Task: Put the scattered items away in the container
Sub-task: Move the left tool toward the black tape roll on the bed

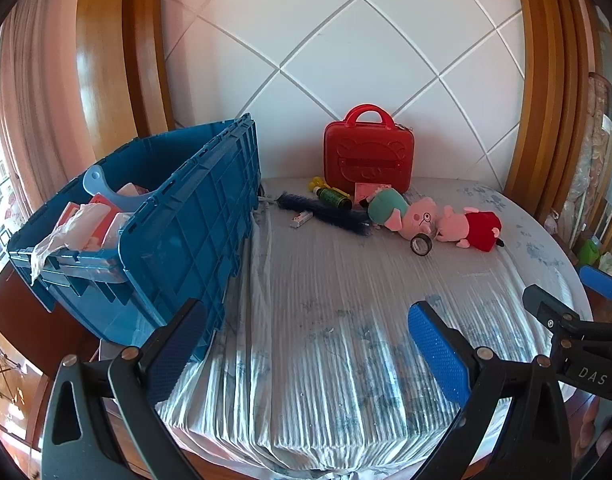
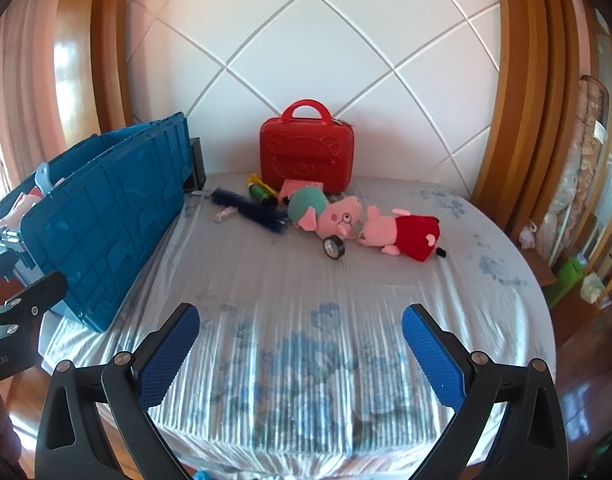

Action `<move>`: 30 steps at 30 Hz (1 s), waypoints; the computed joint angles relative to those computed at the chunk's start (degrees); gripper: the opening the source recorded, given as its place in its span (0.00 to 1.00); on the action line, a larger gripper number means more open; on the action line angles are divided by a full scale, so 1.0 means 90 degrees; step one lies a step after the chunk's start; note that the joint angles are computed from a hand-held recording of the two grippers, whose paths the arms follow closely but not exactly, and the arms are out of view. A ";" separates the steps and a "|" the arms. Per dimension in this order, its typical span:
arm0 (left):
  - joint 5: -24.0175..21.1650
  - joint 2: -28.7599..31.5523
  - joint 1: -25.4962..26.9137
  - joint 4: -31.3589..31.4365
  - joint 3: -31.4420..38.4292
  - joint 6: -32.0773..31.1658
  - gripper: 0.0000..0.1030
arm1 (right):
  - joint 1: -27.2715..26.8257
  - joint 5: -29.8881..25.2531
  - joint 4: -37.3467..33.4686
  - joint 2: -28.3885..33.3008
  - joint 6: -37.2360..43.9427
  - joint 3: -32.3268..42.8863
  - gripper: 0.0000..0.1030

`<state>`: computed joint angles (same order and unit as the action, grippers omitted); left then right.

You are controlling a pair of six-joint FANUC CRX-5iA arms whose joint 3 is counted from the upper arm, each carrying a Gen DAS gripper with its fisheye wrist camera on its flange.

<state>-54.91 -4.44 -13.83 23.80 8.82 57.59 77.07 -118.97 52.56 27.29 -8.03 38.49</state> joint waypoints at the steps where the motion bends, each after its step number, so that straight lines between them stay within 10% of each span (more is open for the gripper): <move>1: -0.0022 0.0025 -0.0012 -0.0023 0.0034 0.0020 0.99 | -0.0002 0.0017 -0.0030 -0.0024 -0.0027 -0.0032 1.00; 17: -0.0240 0.1391 -0.0573 -0.0087 0.1372 0.0130 0.99 | -0.0459 0.0056 -0.0551 -0.0639 -0.0384 -0.0860 1.00; 30: -0.2136 0.4048 -0.1342 -0.0493 0.4438 0.0744 0.99 | -0.1087 0.0182 -0.2222 -0.2274 -0.1672 -0.2791 1.00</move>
